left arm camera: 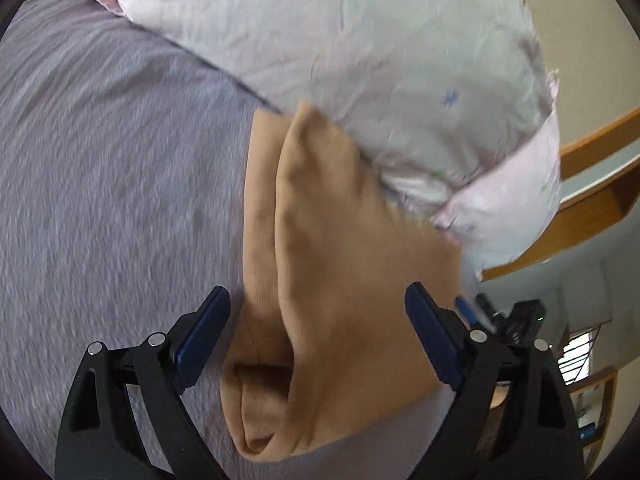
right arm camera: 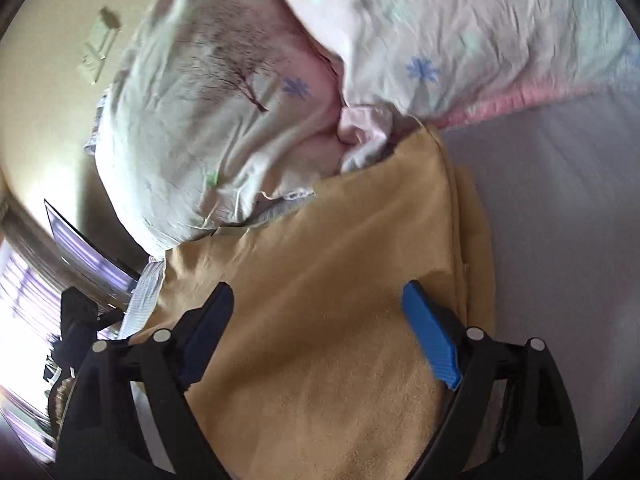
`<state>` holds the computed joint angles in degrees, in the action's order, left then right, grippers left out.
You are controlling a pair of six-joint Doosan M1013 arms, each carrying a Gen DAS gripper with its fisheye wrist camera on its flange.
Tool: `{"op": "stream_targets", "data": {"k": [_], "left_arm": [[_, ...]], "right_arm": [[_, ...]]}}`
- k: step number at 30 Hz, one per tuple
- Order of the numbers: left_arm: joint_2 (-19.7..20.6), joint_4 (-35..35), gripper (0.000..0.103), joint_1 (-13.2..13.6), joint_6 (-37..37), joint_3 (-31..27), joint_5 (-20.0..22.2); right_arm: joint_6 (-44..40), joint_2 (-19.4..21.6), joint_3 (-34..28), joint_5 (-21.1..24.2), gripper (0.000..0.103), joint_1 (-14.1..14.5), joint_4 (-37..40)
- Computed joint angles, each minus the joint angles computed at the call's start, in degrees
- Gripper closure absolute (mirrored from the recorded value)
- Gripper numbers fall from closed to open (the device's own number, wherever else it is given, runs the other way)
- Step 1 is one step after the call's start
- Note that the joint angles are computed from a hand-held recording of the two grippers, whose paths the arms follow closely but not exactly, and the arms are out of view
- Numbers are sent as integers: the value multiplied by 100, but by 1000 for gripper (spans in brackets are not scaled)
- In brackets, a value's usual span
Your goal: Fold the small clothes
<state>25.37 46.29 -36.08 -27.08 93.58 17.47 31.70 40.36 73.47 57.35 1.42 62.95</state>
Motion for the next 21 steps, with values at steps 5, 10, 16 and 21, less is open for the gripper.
{"op": "stream_targets", "data": {"k": [5, 10, 16, 21], "left_arm": [[295, -772, 13, -160, 1287, -663, 1255], [441, -1302, 58, -236, 1868, -962, 2149], [66, -408, 84, -68, 66, -244, 246], [166, 1199, 85, -91, -687, -791, -490]], "right_arm": [[-694, -10, 144, 455, 9, -188, 1144], [-513, 93, 60, 601, 8, -304, 1434], [-479, 56, 79, 770, 8, -417, 1849], [-690, 10, 209, 638, 8, -512, 2378]]}}
